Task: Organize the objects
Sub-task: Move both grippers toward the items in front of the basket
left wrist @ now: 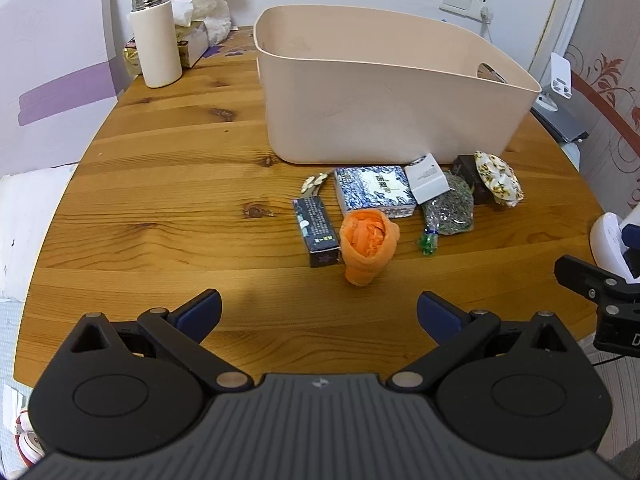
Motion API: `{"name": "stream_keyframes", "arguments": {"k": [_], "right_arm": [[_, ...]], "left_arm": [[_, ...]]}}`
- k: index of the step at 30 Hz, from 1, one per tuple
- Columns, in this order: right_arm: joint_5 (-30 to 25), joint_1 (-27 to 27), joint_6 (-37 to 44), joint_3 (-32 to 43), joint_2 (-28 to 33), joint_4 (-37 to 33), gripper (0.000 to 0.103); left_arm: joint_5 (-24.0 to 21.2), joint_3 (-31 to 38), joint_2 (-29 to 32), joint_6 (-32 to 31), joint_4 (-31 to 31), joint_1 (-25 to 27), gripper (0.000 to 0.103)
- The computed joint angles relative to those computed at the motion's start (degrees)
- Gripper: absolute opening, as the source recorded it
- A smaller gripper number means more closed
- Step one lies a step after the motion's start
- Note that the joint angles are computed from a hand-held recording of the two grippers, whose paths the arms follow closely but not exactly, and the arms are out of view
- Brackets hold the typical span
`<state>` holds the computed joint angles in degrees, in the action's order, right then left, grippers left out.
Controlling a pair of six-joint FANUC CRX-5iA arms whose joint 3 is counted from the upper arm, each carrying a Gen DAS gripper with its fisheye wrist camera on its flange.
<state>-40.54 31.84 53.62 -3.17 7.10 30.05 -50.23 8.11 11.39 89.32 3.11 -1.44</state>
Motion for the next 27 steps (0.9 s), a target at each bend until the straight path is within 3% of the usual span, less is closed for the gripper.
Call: {"name": "stream_keyframes", "arguments": {"k": [9, 19, 27], "right_arm": [[-0.3, -1.6, 1.8, 3.1, 2.5, -4.1, 0.101], [1.8, -3.1, 3.7, 5.5, 5.9, -3.7, 0.099], [3.1, -4.3, 5.5, 9.4, 9.7, -5.6, 0.092]], "left_arm": [[-0.3, 2.5, 2.0, 1.5, -1.8, 0.1, 0.103], [-1.5, 8.1, 6.2, 4.0, -3.7, 1.0, 0.103], [-3.6, 13.1, 10.6, 5.0, -3.6, 1.4, 0.103]]}}
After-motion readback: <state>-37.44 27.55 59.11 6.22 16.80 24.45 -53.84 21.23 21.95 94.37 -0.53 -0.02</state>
